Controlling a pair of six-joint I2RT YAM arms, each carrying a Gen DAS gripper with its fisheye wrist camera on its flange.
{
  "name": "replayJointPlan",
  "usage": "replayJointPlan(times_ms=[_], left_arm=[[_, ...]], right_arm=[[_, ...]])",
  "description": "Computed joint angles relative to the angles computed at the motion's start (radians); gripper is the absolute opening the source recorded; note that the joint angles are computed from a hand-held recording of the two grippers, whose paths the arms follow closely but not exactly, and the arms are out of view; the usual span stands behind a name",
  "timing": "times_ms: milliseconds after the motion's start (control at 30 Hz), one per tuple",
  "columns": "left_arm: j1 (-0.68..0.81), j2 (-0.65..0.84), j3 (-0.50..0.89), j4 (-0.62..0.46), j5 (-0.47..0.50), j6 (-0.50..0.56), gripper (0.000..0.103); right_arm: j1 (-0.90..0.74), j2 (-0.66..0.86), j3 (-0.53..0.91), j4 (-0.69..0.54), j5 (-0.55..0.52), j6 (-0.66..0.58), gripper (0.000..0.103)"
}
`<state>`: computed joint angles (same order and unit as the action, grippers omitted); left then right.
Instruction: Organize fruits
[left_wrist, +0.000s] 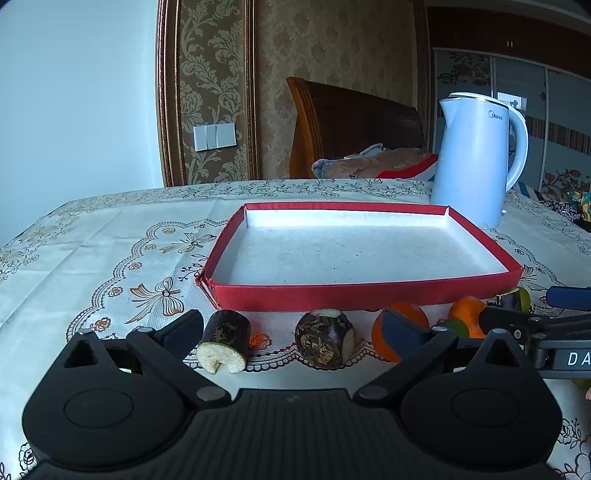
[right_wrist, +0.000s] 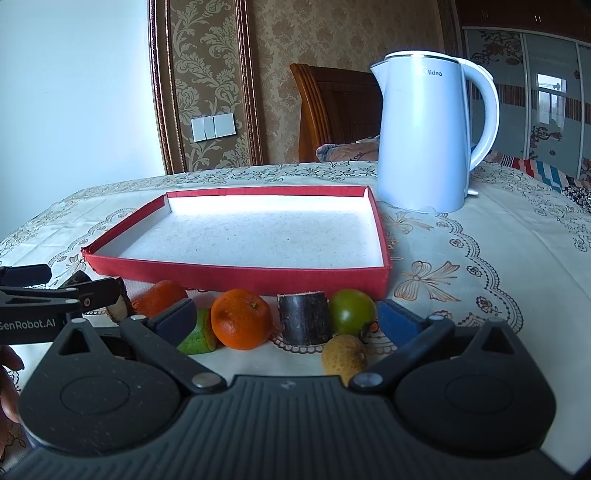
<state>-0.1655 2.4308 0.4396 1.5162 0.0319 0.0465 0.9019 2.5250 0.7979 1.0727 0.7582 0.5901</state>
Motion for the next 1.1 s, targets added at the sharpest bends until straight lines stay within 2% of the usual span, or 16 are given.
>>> replayJointPlan(times_ms=[133,700,800,900,1100], left_arm=[[-0.001,0.004,0.000,0.007,-0.005,0.002,0.103],[0.020,-0.013,0.004,-0.027,-0.007,-0.029,0.103],[0.022,-0.015,0.004,-0.029,-0.013,-0.032,0.103],[0.028,-0.020,0.007,-0.044,-0.009,-0.038,0.103],[0.033,-0.022,0.000,-0.033,0.008,-0.034,0.103]], right_arm=[[-0.002,-0.005,0.003,-0.026,-0.011,0.009,0.103],[-0.001,-0.006,-0.012,-0.006,-0.008,0.002,0.103],[0.002,-0.014,-0.068,0.041,-0.001,0.020,0.103],[0.020,-0.005,-0.166,0.147,0.036,0.033,0.103],[0.032,0.005,-0.314,0.206,0.088,0.091,0.103]])
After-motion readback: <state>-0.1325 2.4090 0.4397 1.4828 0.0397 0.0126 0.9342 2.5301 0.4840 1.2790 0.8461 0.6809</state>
